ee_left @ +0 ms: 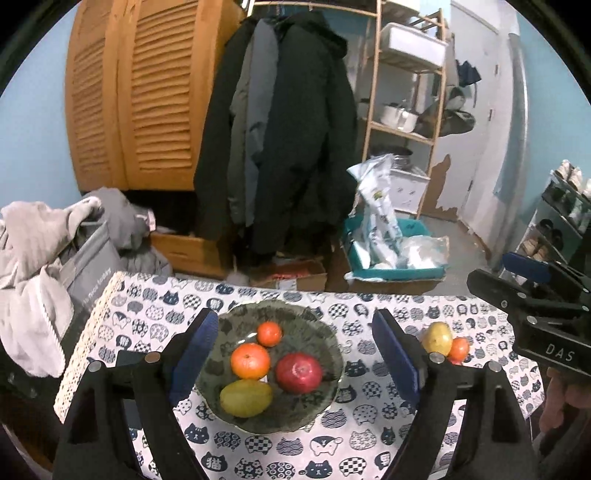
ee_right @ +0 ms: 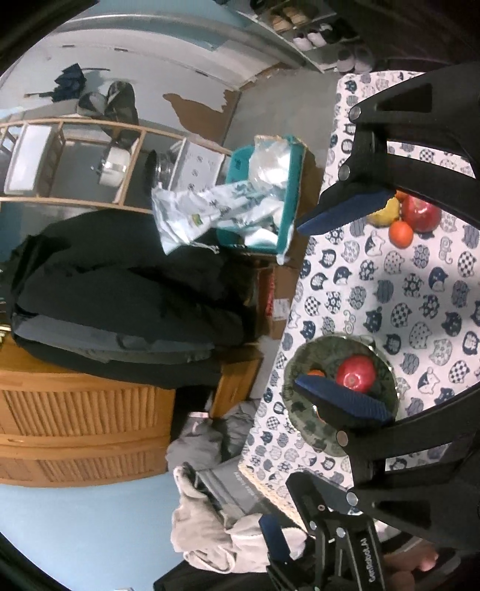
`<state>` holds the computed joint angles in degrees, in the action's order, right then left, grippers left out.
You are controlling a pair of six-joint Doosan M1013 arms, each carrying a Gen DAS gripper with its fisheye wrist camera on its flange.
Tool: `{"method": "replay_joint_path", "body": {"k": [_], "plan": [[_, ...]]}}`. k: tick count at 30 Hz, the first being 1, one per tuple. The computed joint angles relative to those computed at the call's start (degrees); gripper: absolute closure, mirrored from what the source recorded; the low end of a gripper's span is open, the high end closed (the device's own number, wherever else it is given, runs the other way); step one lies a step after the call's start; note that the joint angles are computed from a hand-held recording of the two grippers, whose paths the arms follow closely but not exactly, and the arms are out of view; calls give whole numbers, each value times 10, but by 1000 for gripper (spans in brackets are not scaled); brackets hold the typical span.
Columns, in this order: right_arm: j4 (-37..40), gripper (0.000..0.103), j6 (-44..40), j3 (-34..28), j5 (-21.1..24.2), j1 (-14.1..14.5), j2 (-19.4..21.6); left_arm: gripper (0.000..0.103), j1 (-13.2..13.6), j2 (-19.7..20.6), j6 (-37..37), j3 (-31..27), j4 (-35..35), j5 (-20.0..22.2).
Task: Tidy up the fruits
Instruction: 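Lift both tools away from the bowl back toward the remaining fruit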
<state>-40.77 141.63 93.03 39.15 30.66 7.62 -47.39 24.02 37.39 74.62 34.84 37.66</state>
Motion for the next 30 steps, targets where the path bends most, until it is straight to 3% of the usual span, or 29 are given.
{"method": "replay_joint_path", "body": {"k": [14,21,30], "plan": [[-66,21,53,49,9,-3,-53,8,-24,4,20,-12,29,-17],[-71,21,71,69,25,-17,-66,1,-33,18,48,-34,10,-11],[-55,21,78,94,44,-39,-76,1,-38,54,121,-73,-61,3]]}}
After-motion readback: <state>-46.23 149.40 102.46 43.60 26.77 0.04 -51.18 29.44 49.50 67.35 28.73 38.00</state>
